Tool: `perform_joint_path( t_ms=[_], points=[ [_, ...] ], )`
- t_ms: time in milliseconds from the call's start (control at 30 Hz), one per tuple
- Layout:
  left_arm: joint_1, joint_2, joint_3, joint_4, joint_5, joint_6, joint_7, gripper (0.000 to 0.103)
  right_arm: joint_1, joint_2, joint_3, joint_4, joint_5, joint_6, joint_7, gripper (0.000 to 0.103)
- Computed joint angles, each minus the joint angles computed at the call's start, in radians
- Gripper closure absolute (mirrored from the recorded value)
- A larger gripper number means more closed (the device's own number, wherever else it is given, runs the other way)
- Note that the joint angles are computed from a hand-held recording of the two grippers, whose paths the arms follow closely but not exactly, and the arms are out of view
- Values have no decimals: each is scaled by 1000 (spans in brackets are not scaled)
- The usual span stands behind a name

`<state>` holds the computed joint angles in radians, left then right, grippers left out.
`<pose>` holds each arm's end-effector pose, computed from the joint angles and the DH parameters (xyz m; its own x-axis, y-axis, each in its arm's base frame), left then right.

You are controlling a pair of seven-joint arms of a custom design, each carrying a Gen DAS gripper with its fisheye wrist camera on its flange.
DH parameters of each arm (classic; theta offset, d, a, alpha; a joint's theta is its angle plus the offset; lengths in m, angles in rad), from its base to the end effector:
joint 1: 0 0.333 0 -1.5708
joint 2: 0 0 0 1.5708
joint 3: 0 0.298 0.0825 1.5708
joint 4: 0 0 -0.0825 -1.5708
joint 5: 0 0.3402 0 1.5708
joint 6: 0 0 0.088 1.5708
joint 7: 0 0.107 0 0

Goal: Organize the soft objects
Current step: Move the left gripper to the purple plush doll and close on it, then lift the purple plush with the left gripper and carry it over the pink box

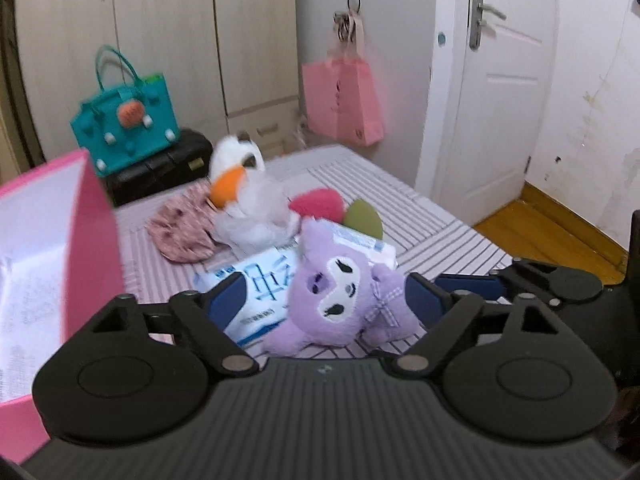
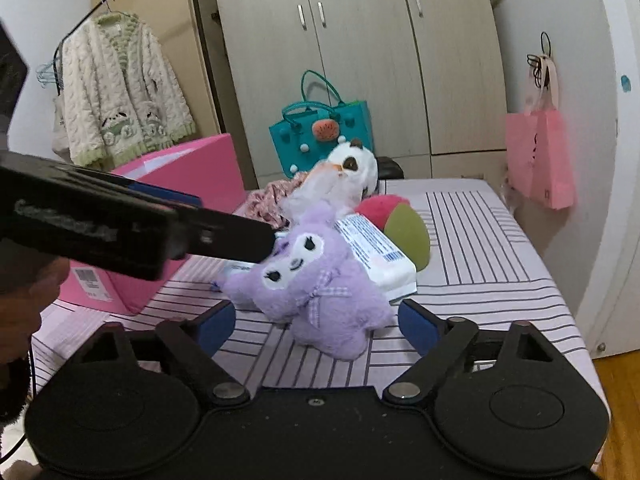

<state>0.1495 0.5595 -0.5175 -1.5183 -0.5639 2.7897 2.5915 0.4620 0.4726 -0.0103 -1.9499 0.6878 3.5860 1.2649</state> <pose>0.6781 -0.1498 0.4506 -0.6827 -0.7307 0.0050 -0.4382 0.4039 -0.8031 0.5805 0.1941 0.3792 0.0541 -0.9858 -0.1587 -0.4721 0.1148 -0.8740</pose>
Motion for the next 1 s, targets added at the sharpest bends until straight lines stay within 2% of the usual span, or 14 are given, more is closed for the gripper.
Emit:
perform_joint_path(
  t_ms=[100,233,333,400,433,567,833,967,1000],
  points=[
    [-54,56,54,82,71,-59,-78,31,43,26,-52,36,48,-41,-35,22],
    [-84,104,78,138,131,-86,-145,33,85,52,-103,64,85,-64,-44,26],
    [-78,138,68,181,147,-124,-175,35,155,76,-171,88,145,-60,-86,33],
    [-68,153,58,204,136,-159,-199,41,217,98,-233,110,213,-62,-131,39],
    [-62,155,53,205,126,-168,-206,42,225,102,-238,115,230,-57,-145,40],
    [-35,123,22,129,95,-99,-148,48,220,106,-214,124,286,-25,-192,46],
    [-21,103,26,116,60,-140,-160,49,191,98,-163,154,382,-22,-313,47],
    [-8,72,30,93,40,-161,-143,49,71,33,-38,99,284,-56,-231,47],
    [-9,65,37,94,39,-182,-149,49,64,20,-36,89,269,-76,-212,47]
  ],
)
